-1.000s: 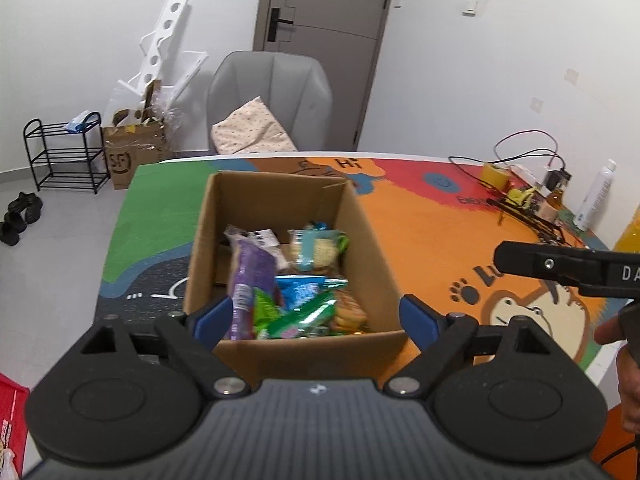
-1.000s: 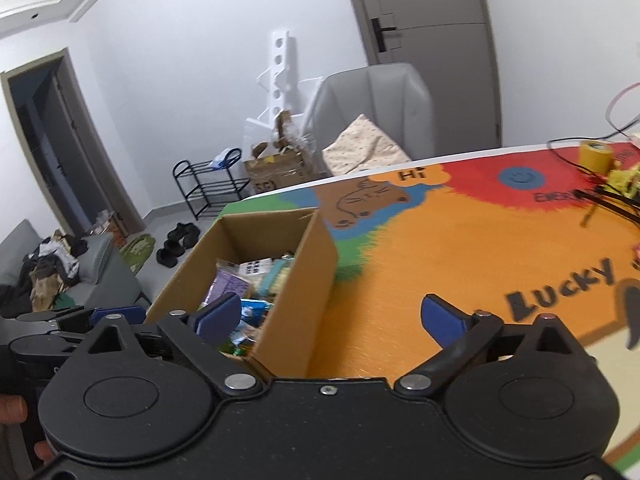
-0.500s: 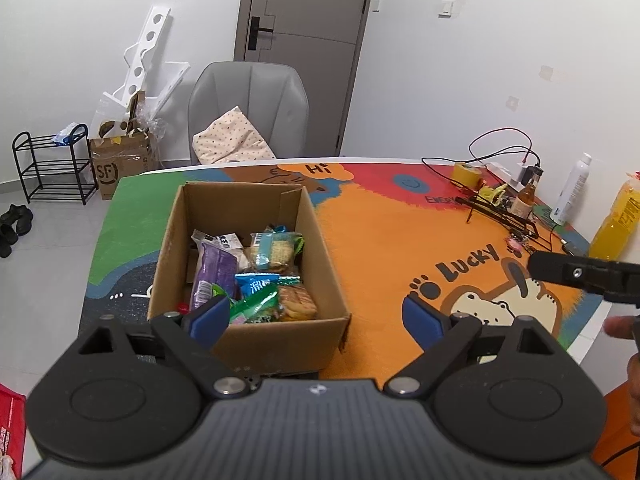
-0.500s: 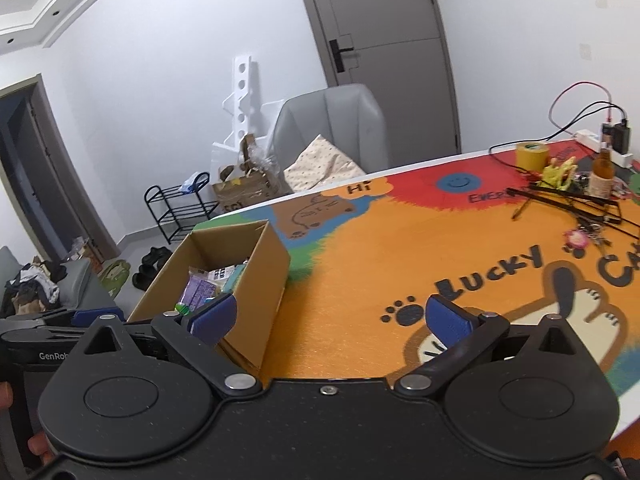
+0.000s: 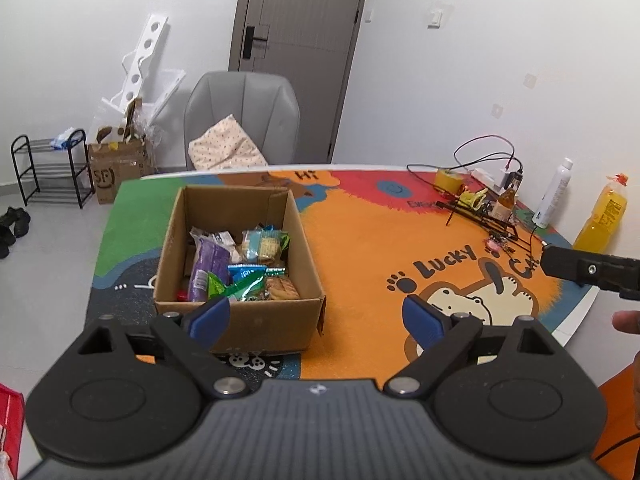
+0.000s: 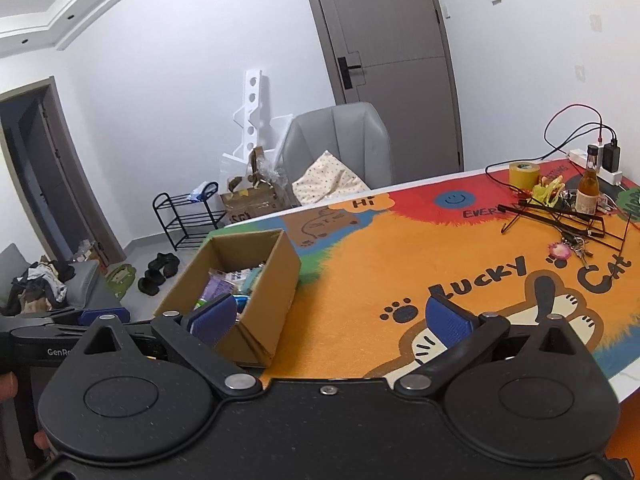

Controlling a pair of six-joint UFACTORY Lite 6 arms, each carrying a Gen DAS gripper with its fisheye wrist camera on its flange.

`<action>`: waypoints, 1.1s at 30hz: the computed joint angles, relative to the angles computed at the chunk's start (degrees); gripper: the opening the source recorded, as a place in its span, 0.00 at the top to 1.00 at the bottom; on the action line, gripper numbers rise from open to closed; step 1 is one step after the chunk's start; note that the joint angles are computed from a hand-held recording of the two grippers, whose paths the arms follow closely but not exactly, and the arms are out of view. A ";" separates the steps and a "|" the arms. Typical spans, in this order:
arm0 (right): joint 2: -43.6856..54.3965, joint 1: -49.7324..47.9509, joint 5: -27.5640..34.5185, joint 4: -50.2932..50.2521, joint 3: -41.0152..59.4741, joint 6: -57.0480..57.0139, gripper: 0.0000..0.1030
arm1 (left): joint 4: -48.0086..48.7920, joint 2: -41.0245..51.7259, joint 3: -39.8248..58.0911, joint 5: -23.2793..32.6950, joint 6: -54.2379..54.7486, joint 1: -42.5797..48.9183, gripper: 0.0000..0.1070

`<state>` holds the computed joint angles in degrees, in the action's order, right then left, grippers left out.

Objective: Organize snacks

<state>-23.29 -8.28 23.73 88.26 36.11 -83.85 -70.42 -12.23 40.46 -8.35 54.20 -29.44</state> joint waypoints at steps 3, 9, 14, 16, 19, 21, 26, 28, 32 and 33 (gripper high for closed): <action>-1.02 0.46 -0.14 -0.60 -0.49 1.03 0.00 | -8.08 -2.71 -1.38 -0.77 8.78 -0.79 0.13; -3.40 1.67 -0.61 -3.76 -1.20 4.11 0.00 | -9.89 -5.62 -3.24 -0.96 11.46 -1.12 0.13; -5.10 2.06 -0.67 -5.90 -1.91 6.23 0.00 | -9.07 -6.42 -4.10 -0.55 10.83 -0.77 0.13; -4.98 1.77 -0.16 -5.61 -1.93 6.17 0.00 | -9.69 -6.58 -4.27 -0.33 11.48 -0.54 0.13; -4.59 1.34 0.52 -6.00 -1.79 6.42 0.00 | -10.89 -6.81 -4.45 -0.14 12.79 -0.34 0.13; -5.03 1.74 0.30 -6.65 -2.07 7.10 0.00 | -10.88 -7.17 -4.76 0.06 12.91 -0.16 0.13; -5.10 1.92 0.28 -7.23 -2.15 7.87 0.00 | -13.76 -6.83 -4.49 -0.56 15.05 -0.36 0.13; -4.95 1.95 0.09 -7.34 -2.12 7.99 0.00 | -13.89 -6.61 -4.17 -0.49 15.25 -0.40 0.13; -5.26 1.82 0.08 -8.06 -2.09 9.20 0.00 | -11.57 -6.59 -4.35 -0.41 13.04 -0.34 0.13; -5.45 1.72 0.21 -8.27 -2.14 9.45 0.00 | -11.00 -6.64 -4.46 -0.30 12.55 -0.23 0.13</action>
<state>-28.75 -6.56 23.95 79.99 33.97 -74.40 -81.42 -18.87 36.00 -8.64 66.75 -29.67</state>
